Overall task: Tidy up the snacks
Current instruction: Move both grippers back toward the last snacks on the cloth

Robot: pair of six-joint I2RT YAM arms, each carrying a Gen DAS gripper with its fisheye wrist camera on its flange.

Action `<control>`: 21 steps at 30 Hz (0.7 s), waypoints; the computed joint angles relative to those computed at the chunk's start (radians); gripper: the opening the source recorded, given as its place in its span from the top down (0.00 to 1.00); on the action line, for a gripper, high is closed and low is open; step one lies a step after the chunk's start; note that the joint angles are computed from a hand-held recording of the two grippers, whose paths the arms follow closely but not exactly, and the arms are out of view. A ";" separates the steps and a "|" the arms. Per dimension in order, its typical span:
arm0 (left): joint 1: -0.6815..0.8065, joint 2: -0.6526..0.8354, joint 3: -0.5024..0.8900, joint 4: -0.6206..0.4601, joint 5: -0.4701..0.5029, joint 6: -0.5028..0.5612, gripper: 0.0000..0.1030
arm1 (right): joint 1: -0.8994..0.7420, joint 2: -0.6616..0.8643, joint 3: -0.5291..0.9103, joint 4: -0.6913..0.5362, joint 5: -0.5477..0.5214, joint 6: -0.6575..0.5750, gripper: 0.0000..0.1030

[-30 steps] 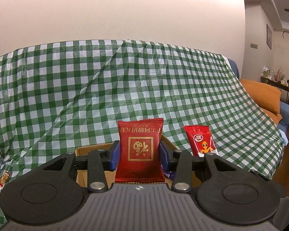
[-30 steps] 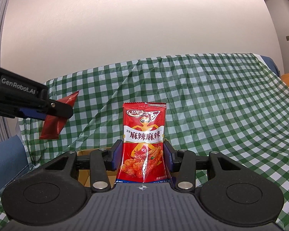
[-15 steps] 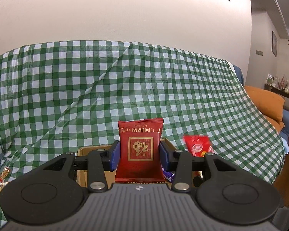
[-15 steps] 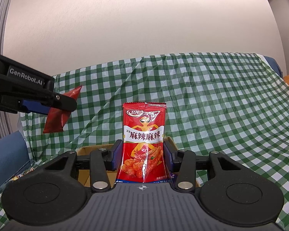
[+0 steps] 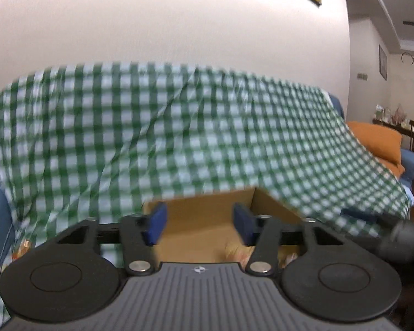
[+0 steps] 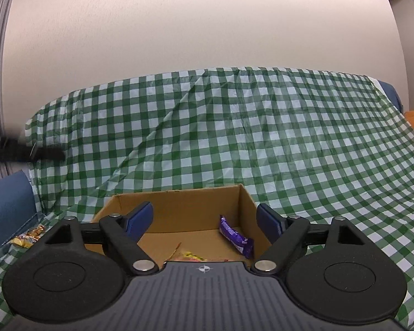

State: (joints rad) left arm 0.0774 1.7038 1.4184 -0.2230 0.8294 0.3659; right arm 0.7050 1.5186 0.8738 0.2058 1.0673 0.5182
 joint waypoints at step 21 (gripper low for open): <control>0.098 0.772 0.812 -0.136 -0.510 0.124 0.34 | 0.033 0.152 0.291 -0.092 -0.167 -0.002 0.62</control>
State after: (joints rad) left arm 0.1759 2.4759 2.2308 -0.3592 0.3197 0.4900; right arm 0.7384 1.6705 1.1645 0.1140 0.9002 0.5166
